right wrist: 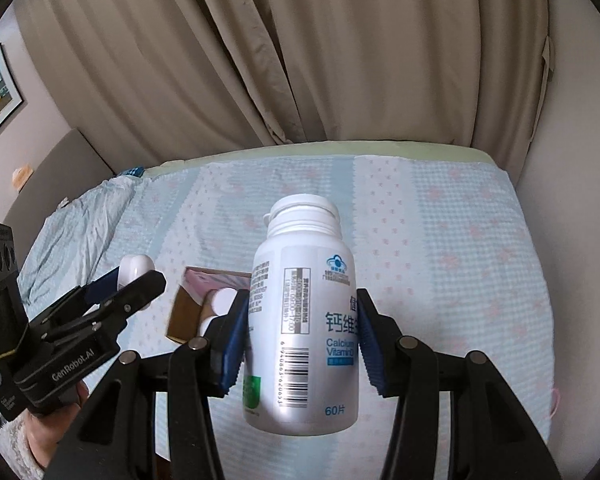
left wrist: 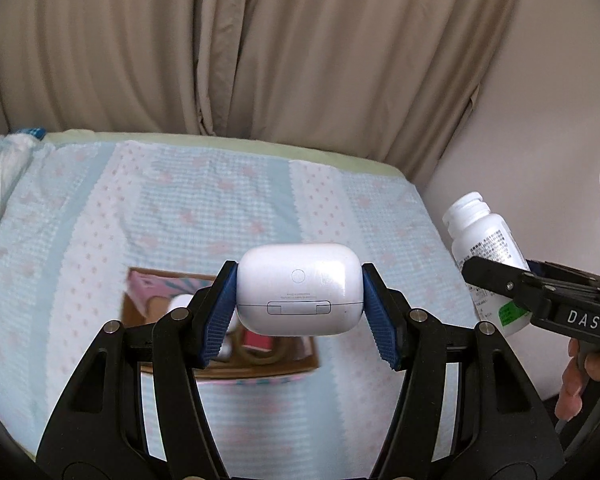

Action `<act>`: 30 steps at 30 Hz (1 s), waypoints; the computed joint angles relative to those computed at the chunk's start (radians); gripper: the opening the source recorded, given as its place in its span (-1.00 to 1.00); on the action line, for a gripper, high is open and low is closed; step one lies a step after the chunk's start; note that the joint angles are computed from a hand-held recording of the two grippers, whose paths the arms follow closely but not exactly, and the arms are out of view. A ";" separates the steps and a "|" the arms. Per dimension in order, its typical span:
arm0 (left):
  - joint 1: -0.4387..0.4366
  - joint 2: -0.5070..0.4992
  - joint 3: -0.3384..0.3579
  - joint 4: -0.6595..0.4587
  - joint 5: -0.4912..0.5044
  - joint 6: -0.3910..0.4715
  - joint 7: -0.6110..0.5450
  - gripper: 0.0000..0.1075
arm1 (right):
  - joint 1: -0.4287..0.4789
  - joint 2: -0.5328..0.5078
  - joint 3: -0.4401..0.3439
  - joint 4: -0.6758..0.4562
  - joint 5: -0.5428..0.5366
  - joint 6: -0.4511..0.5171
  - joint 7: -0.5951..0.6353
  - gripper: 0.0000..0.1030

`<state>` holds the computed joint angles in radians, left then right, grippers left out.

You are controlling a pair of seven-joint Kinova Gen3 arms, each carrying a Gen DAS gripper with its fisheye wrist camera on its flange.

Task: Organize rigid objects
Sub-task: 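Lift the earbud case and pill bottle and carry both over the cardboard box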

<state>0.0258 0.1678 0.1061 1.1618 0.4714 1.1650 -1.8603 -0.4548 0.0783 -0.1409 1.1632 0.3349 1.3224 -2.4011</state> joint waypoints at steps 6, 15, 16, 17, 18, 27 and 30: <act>-0.122 0.118 -0.014 -0.122 0.046 0.144 -0.150 0.06 | -0.107 0.120 0.001 -0.092 0.065 0.031 -0.176 -0.11; -0.160 0.271 -0.001 -0.225 -0.033 0.206 -0.204 0.06 | -0.143 0.270 0.064 -0.166 -0.031 0.023 -0.247 -0.11; -0.157 0.289 0.000 -0.230 -0.044 0.206 -0.202 0.06 | -0.132 0.282 0.067 -0.161 -0.055 0.010 -0.246 -0.10; -0.153 0.304 0.001 -0.234 -0.053 0.205 -0.199 0.06 | -0.121 0.289 0.070 -0.150 -0.076 -0.003 -0.245 -0.11; -0.149 0.318 0.002 -0.237 -0.063 0.202 -0.196 0.06 | -0.107 0.301 0.070 -0.142 -0.101 -0.018 -0.239 -0.11; -0.090 0.467 -0.006 -0.295 -0.187 0.218 -0.159 0.06 | 0.002 0.423 0.074 -0.075 -0.284 -0.164 -0.189 -0.10; -0.070 0.518 -0.011 -0.311 -0.228 0.217 -0.152 0.06 | 0.043 0.478 0.061 -0.081 -0.348 -0.197 -0.138 -0.10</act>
